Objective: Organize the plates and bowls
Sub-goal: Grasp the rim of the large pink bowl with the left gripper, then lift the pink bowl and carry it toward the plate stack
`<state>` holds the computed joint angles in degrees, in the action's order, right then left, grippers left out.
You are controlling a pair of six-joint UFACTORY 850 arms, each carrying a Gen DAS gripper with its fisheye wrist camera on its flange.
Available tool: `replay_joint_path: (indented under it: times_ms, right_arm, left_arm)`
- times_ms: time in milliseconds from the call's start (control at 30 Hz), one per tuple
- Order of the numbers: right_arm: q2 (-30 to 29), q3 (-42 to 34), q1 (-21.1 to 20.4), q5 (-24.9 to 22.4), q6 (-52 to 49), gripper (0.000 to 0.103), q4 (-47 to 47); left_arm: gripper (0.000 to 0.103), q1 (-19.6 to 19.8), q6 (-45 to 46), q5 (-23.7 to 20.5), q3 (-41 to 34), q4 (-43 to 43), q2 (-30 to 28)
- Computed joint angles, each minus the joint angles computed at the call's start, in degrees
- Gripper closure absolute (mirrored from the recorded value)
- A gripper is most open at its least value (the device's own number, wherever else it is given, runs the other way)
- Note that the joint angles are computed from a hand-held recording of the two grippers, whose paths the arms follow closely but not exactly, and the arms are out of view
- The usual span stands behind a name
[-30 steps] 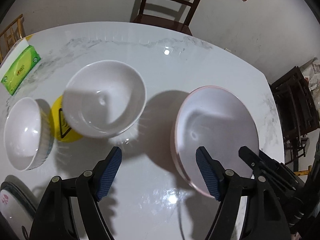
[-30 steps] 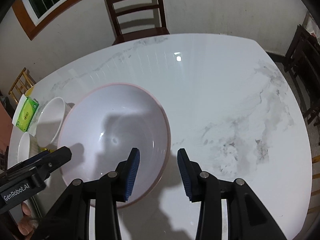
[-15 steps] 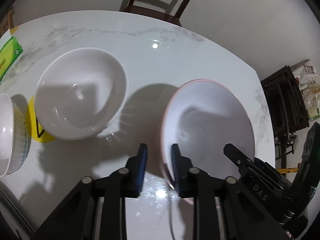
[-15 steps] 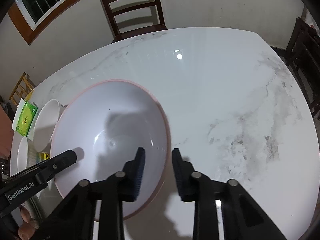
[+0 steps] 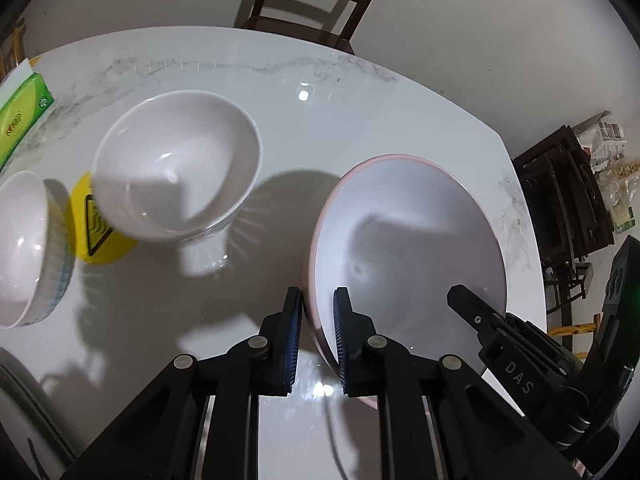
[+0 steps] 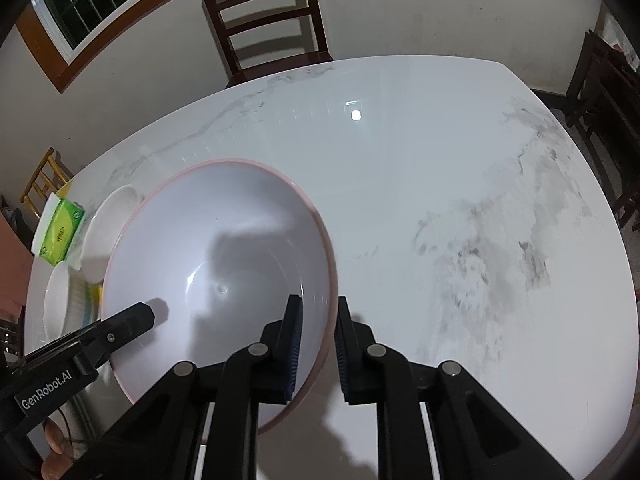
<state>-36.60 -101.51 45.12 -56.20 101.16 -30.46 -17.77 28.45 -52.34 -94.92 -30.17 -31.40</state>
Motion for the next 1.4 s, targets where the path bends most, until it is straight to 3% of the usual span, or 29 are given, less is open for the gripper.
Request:
replay_joint_path:
  times_ms: [700,1000,1400]
  right_arm:
    - [-7.11,-13.23,10.13,-5.09,2.64,0.087,1.31]
    - [-12.29,-20.78,12.91,-7.13,2.21,0.087,2.59]
    - [-16.42,-26.26,13.93,-8.54,0.64,0.086,4.93]
  left_arm:
    - [0.09,9.83,7.38,0.03,17.97,0.94,16.18]
    - [0.09,14.38,10.0,-0.85,22.63,0.96,19.59]
    - [0.09,17.23,12.11,-0.63,25.82,0.79,20.68]
